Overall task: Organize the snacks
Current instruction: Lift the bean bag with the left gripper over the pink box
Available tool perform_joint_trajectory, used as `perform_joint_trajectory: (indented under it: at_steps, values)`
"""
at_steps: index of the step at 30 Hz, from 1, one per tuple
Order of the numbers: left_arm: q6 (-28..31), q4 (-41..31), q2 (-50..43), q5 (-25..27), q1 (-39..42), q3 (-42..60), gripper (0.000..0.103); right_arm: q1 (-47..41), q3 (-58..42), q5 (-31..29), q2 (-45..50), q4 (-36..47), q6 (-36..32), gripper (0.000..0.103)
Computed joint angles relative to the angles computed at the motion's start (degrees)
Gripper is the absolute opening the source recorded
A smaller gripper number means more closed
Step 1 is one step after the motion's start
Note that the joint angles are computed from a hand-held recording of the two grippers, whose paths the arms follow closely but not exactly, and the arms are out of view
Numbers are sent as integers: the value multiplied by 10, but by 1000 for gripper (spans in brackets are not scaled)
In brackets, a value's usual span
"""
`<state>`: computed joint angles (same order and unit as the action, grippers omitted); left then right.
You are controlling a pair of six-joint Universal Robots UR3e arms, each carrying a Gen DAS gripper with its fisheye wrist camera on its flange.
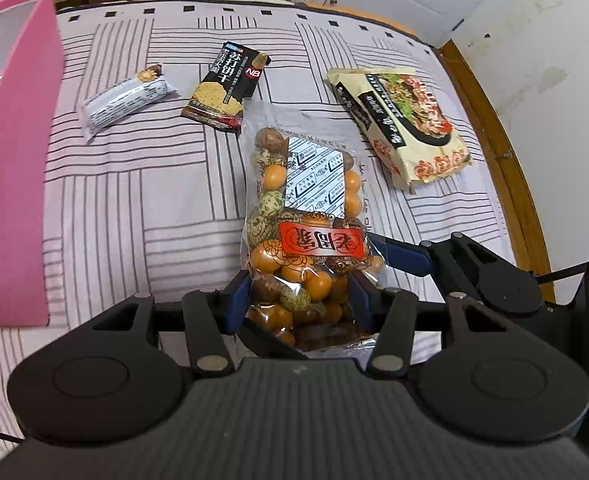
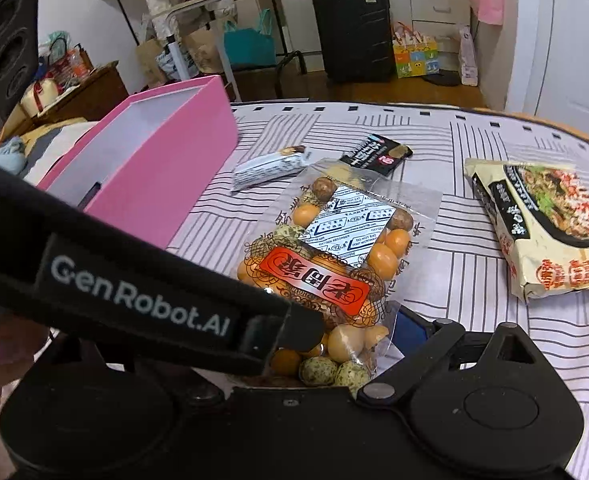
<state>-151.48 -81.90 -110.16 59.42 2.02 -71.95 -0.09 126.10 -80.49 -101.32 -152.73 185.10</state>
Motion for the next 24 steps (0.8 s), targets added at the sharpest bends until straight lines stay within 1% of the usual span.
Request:
perform_joint_trajectory:
  at_steps: [3, 7, 11, 17, 21, 24]
  values:
    - [19, -31, 38, -13, 23, -17, 51, 28, -32, -19, -22, 54, 6, 99]
    - [54, -75, 85, -33, 57, -30, 51, 66, -74, -45, -40, 104, 19, 99]
    - [64, -81, 143, -41, 84, -63, 51, 104, -107, -70, -40, 123, 31, 99]
    - [107, -132, 191, -69, 139, -64, 51, 161, -171, -113, -15, 141, 41, 99]
    - [142, -174, 204, -90, 188, -45, 51, 181, -214, -111, 15, 134, 22, 99]
    - [162, -196, 197, -104, 228, -22, 52, 177, -254, -70, 43, 129, -1, 99]
